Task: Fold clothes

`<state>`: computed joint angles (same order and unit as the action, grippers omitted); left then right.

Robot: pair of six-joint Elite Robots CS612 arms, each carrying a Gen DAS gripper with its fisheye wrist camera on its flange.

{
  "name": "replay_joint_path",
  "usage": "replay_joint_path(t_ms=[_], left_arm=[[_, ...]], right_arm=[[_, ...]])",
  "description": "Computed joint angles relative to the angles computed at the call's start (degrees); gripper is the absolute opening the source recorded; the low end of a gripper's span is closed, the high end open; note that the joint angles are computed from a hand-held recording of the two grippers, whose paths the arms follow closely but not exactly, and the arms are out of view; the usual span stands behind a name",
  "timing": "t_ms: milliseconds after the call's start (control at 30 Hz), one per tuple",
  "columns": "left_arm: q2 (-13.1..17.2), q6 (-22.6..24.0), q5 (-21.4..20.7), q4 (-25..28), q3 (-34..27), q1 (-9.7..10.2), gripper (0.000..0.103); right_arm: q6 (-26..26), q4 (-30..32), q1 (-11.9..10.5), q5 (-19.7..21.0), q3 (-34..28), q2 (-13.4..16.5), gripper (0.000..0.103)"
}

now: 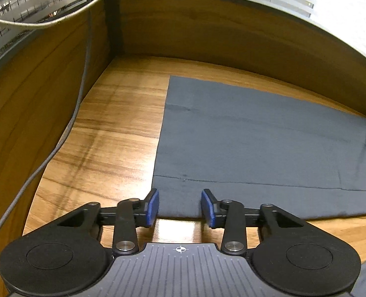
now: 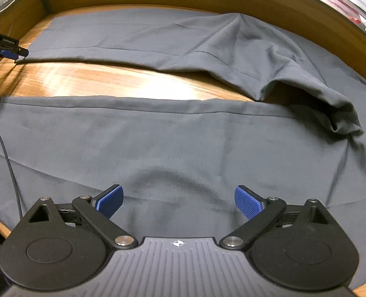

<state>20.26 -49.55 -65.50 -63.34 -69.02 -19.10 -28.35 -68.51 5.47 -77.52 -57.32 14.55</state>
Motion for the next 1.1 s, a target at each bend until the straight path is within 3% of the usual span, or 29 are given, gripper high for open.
replay_joint_path(t_ms=[133, 333, 667, 900, 967, 1100], left_arm=[[0.36, 0.63, 0.72, 0.22, -0.21, -0.04, 0.025], [0.01, 2.38, 1.36, 0.44, 0.31, -0.11, 0.002], [-0.48, 1.26, 2.70, 2.85, 0.31, -0.07, 0.002], [0.25, -2.10, -0.86, 1.54, -1.57, 0.59, 0.005], [0.68, -2.50, -1.55, 0.49, -2.21, 0.70, 0.019], [1.11, -2.16, -1.97, -0.44, -2.59, 0.73, 0.032]], right_arm=[[-0.33, -0.37, 0.19, -0.51, 0.58, -0.25, 0.099], [-1.40, -0.50, 0.43, -1.07, 1.30, -0.48, 0.099], [-1.33, -0.26, 0.43, -1.55, 1.68, -0.53, 0.099], [-1.45, 0.03, 0.51, -1.50, 1.30, -0.36, 0.099], [-1.50, 0.05, 0.53, -1.52, 1.16, -0.31, 0.099], [-1.38, 0.04, 0.56, -1.58, 1.09, -0.29, 0.099]])
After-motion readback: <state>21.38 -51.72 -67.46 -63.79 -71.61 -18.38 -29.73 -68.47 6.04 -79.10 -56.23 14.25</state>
